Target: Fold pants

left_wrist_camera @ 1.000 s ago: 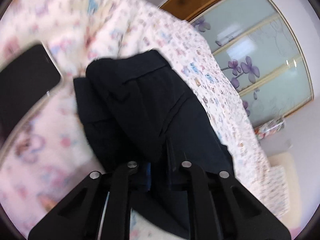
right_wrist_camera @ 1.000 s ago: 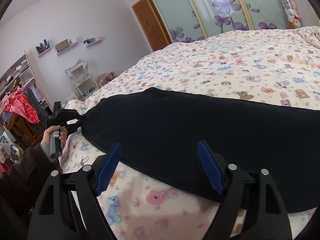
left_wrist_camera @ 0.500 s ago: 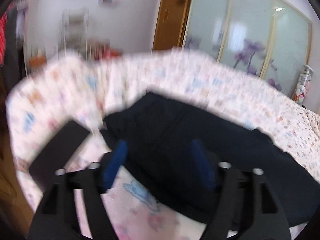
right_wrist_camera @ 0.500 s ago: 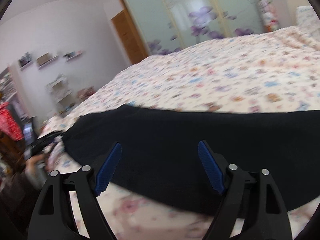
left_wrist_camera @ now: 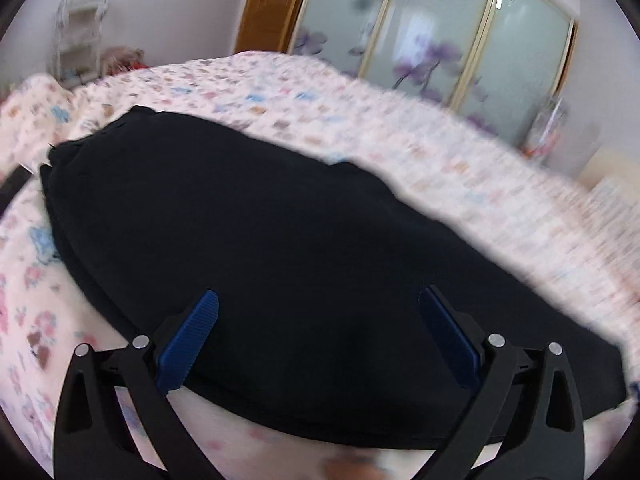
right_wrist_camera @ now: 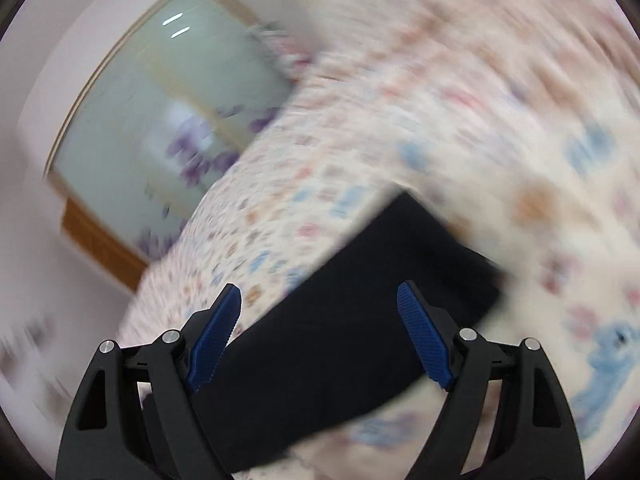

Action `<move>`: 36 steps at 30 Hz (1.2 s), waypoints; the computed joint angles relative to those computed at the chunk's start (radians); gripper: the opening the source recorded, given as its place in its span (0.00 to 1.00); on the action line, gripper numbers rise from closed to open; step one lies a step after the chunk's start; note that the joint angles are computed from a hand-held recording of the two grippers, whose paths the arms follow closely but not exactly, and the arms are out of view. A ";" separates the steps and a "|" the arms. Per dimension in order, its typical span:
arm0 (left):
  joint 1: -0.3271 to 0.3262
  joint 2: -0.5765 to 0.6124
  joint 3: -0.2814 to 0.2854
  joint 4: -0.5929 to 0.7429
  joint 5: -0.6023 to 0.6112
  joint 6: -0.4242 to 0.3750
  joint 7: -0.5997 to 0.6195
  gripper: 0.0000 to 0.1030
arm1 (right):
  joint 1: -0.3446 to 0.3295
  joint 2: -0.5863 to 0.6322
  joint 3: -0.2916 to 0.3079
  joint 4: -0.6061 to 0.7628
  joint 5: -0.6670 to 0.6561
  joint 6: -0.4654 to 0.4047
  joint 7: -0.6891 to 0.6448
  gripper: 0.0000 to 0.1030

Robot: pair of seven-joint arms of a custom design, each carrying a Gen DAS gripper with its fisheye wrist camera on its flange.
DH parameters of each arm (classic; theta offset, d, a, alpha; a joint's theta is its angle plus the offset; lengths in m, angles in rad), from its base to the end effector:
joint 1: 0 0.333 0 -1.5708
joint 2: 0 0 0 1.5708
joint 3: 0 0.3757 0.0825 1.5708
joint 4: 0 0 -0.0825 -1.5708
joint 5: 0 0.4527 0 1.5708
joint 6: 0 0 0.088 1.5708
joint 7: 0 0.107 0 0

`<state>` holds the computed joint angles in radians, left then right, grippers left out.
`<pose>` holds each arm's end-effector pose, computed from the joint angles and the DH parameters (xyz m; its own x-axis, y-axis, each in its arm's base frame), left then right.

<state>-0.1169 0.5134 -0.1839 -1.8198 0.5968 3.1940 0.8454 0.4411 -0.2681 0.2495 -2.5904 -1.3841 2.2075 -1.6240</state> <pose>0.7248 -0.2586 0.3622 -0.2079 -0.9564 0.2052 -0.6793 -0.0098 -0.7338 0.3775 0.2669 0.3705 -0.6204 -0.3633 -0.6951 0.1309 0.8258 -0.5485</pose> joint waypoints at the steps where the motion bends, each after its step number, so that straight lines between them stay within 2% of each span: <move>1: -0.038 0.014 0.033 0.022 -0.057 -0.054 0.040 0.97 | -0.003 -0.019 0.000 -0.045 -0.047 0.030 0.123 0.80; 2: -0.042 0.022 0.031 0.021 -0.116 -0.062 0.087 0.97 | -0.008 -0.027 0.002 -0.076 -0.104 0.050 0.229 0.80; 3: -0.013 0.027 0.000 0.029 -0.105 -0.080 0.088 0.97 | -0.013 -0.027 0.002 -0.091 -0.165 0.059 0.300 0.79; 4: -0.012 0.033 0.005 0.043 -0.028 -0.093 0.020 0.97 | -0.017 -0.037 0.004 -0.112 -0.239 0.054 0.358 0.79; 5: -0.045 0.034 0.041 0.049 -0.004 -0.105 0.000 0.97 | -0.014 -0.043 0.007 -0.120 -0.261 0.034 0.365 0.79; 6: -0.073 0.034 0.070 0.056 0.010 -0.119 -0.011 0.97 | -0.008 -0.056 0.017 -0.128 -0.266 -0.006 0.334 0.79; 8: -0.107 0.027 0.108 0.055 0.034 -0.139 -0.038 0.97 | 0.000 -0.060 0.015 -0.123 -0.258 -0.027 0.258 0.80; 9: -0.114 0.027 0.117 0.056 0.042 -0.147 -0.048 0.97 | 0.000 -0.056 -0.004 -0.117 -0.238 0.006 0.211 0.81; 11: -0.121 0.031 0.126 0.064 0.054 -0.161 -0.068 0.97 | -0.021 -0.015 -0.084 -0.095 -0.115 0.171 0.067 0.72; 12: -0.118 0.033 0.122 0.068 0.057 -0.168 -0.070 0.97 | -0.038 -0.002 -0.093 -0.095 -0.108 0.212 0.024 0.70; 14: -0.120 0.031 0.124 0.069 0.070 -0.170 -0.079 0.97 | -0.043 -0.006 -0.071 -0.085 -0.053 0.187 -0.050 0.71; 16: -0.113 0.032 0.115 0.069 0.073 -0.169 -0.080 0.98 | -0.037 -0.029 -0.027 -0.092 -0.068 0.129 0.031 0.74; 17: -0.120 0.031 0.122 0.068 0.081 -0.168 -0.088 0.98 | -0.033 -0.038 -0.007 -0.099 -0.099 0.104 0.112 0.74; 19: -0.127 0.030 0.128 0.069 0.093 -0.173 -0.097 0.98 | -0.030 -0.047 -0.007 -0.107 -0.151 0.117 0.199 0.74; 20: -0.126 0.030 0.127 0.070 0.096 -0.174 -0.100 0.98 | -0.031 -0.039 -0.020 -0.103 -0.165 0.150 0.217 0.74; 22: -0.125 0.031 0.125 0.071 0.101 -0.175 -0.103 0.98 | -0.037 -0.021 -0.048 -0.090 -0.140 0.215 0.193 0.72; 24: -0.123 0.031 0.123 0.071 0.105 -0.176 -0.106 0.98 | -0.042 -0.003 -0.068 -0.076 -0.031 0.260 0.086 0.68; 27: -0.124 0.030 0.124 0.071 0.111 -0.179 -0.111 0.98 | -0.059 0.002 -0.061 -0.072 0.036 0.253 0.065 0.68; 32: -0.122 0.029 0.121 0.070 0.116 -0.180 -0.114 0.98 | -0.067 0.008 -0.021 -0.087 0.007 0.162 0.199 0.65; 35: -0.120 0.029 0.120 0.069 0.116 -0.180 -0.114 0.98 | -0.054 0.011 -0.018 -0.093 0.018 0.120 0.217 0.51; 36: -0.120 0.028 0.119 0.069 0.117 -0.180 -0.115 0.98 | -0.051 0.012 -0.021 -0.095 0.023 0.115 0.215 0.44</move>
